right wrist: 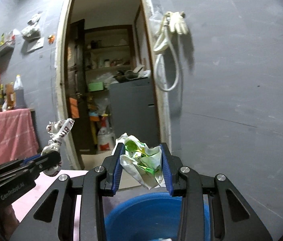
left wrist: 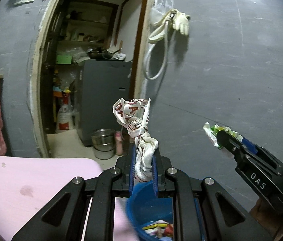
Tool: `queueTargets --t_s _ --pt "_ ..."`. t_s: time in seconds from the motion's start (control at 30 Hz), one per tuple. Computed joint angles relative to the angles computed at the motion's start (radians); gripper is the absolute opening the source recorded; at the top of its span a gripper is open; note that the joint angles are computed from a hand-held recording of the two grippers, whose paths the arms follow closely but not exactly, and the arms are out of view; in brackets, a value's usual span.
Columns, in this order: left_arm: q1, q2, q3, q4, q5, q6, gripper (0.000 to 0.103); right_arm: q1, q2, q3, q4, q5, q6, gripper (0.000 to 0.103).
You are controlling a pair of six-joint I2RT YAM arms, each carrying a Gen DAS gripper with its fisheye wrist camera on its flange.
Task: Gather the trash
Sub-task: 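Lift both wrappers and carry them over the bucket, then open both tools over the bucket to drop the wrappers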
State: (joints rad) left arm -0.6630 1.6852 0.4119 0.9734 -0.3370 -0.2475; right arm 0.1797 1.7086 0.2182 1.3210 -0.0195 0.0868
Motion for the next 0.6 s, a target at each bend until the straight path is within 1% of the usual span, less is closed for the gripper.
queueTargets --t_s 0.1,0.3,0.4,0.47,0.6 --pt "-0.033 0.031 0.038 -0.017 -0.013 -0.014 0.011 -0.058 -0.011 -0.024 0.004 -0.038 0.000 0.033" --pt "-0.074 0.096 0.121 -0.086 -0.030 -0.041 0.012 -0.154 0.015 -0.045 0.001 -0.103 0.000 0.033" --pt "-0.074 0.120 0.161 -0.140 -0.022 -0.053 0.012 -0.188 0.030 -0.038 -0.023 -0.133 -0.003 0.033" --pt "-0.062 0.140 0.191 -0.177 -0.005 -0.062 0.012 -0.203 0.030 -0.025 -0.062 -0.151 0.000 0.034" --pt "-0.036 0.170 0.238 -0.257 0.045 -0.096 0.012 -0.222 0.036 0.001 -0.122 -0.177 0.006 0.036"
